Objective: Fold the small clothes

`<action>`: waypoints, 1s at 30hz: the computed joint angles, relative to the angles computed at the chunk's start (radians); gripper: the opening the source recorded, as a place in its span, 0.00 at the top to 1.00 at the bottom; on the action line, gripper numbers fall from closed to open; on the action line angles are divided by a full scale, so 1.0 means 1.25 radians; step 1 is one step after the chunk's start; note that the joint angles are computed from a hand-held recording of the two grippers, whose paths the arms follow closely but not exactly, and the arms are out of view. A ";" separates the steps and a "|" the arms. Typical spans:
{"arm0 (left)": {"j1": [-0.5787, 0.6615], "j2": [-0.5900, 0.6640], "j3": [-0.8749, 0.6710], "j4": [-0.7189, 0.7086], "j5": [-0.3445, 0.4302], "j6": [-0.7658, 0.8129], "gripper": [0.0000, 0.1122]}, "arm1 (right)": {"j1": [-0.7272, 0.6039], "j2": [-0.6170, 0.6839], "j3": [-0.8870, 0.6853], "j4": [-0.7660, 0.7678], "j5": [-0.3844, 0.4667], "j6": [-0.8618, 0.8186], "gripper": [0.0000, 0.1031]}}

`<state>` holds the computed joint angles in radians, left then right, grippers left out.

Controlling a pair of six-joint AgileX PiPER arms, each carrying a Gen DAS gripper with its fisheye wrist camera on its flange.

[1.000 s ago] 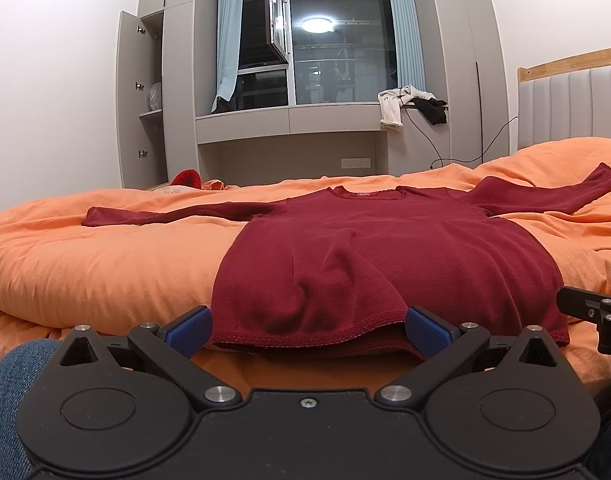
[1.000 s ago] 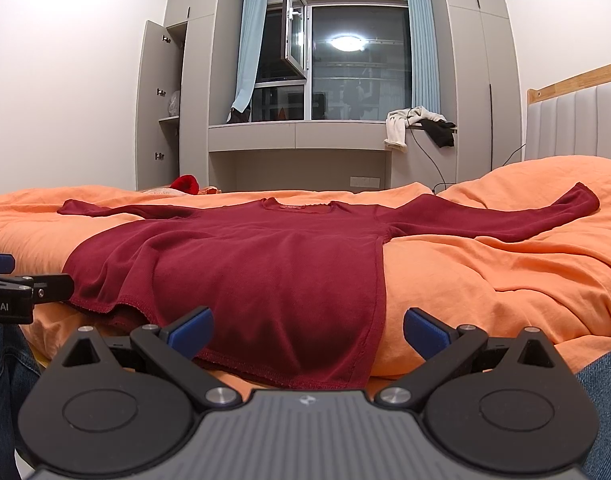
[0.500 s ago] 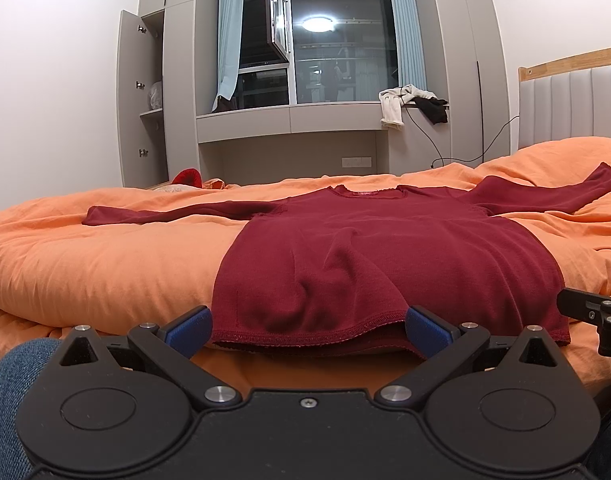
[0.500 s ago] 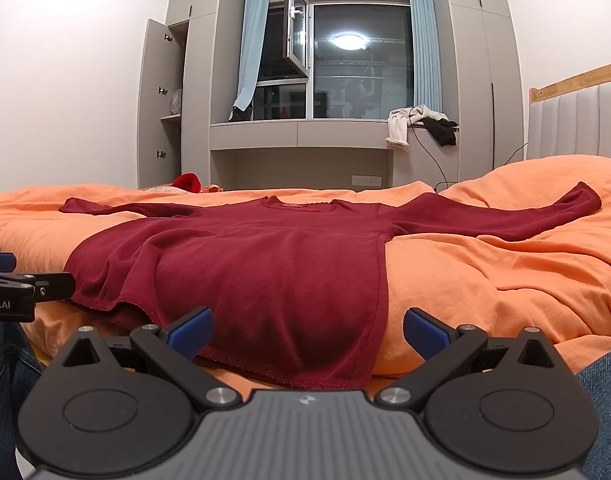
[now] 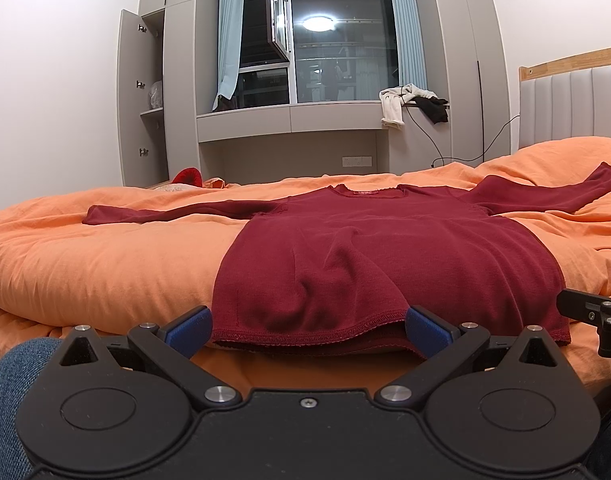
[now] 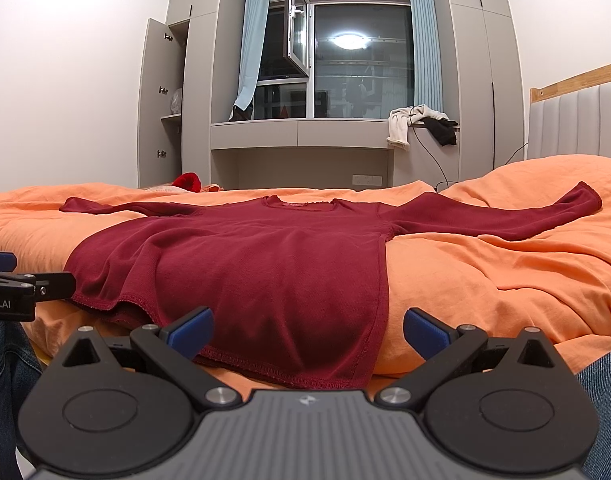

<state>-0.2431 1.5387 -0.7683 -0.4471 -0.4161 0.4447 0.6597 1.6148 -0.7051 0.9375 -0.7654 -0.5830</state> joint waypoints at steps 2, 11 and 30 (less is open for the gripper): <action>-0.001 0.000 0.000 -0.002 0.000 0.002 0.09 | 0.000 0.000 0.000 0.000 0.000 0.000 0.00; 0.004 0.003 0.003 0.008 -0.002 -0.008 0.09 | 0.002 -0.009 0.004 0.013 0.003 -0.014 0.00; 0.038 0.021 -0.087 0.023 0.180 -0.011 0.09 | -0.078 -0.039 -0.095 0.243 0.209 -0.236 0.00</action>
<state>-0.1953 1.5656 -0.8774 -0.4188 -0.1907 0.4315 0.5617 1.5664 -0.8236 1.2408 -0.5046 -0.8783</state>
